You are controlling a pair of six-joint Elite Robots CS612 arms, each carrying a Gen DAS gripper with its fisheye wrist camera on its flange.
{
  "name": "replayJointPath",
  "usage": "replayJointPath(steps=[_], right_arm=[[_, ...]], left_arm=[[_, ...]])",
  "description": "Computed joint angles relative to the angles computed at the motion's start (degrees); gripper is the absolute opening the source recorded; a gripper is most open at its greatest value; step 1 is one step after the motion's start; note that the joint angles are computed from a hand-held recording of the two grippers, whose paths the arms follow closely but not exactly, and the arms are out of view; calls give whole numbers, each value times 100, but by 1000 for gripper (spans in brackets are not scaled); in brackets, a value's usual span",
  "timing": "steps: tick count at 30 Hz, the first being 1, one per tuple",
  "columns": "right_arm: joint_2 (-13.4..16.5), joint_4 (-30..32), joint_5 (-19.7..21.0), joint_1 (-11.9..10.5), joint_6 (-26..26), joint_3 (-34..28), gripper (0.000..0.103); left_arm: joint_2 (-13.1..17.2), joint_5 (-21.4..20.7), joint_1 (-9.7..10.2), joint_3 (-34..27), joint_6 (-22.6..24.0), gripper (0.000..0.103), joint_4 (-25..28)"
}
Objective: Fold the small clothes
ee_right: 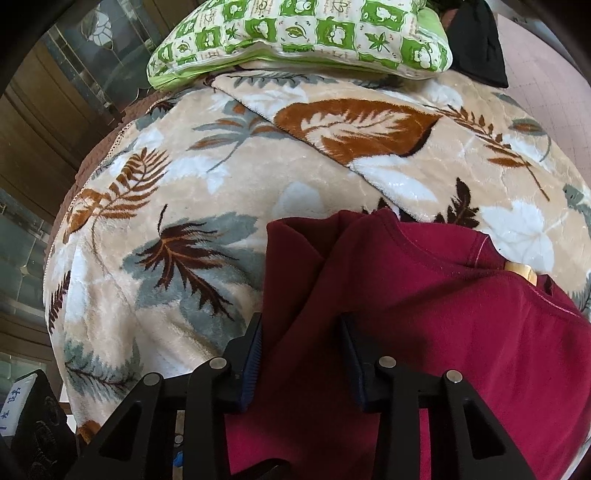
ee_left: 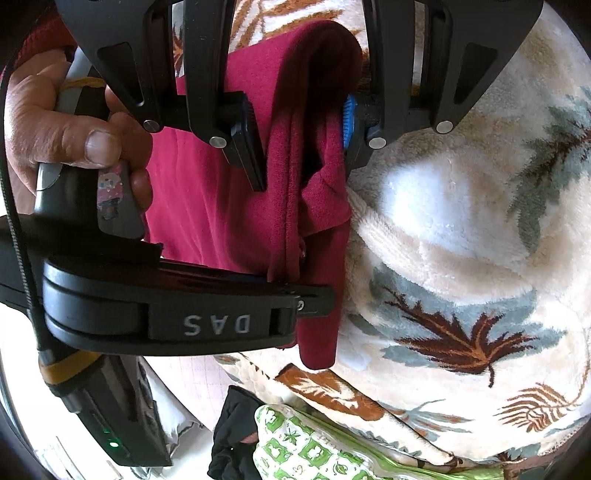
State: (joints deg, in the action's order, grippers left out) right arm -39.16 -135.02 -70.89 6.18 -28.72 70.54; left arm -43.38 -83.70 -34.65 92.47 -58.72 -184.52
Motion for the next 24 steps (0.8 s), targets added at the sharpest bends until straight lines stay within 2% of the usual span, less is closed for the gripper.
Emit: replayJointPath(steps=[2,10,14,17,21,24], right_arm=[[-14,10,96,-22,4,12,36],[-127,-46,512,-136,-2,154,26],[-238,-343,666,-190,23,339,21],[-344,-487,865,-274,70,456,19],[-479,-535,1140,-424,99,551,18],[-600,-631,1267,-560,108,657,17]], left_arm=[[8,-64,18,-3,-36,40,-15],[19,-103,12,17,38,40,-228],[-48,-164,3,90,88,29,-473],[-110,-198,-20,78,192,27,-499],[-170,-148,-101,-79,536,25,-248],[-156,-263,-139,-250,657,25,-132]])
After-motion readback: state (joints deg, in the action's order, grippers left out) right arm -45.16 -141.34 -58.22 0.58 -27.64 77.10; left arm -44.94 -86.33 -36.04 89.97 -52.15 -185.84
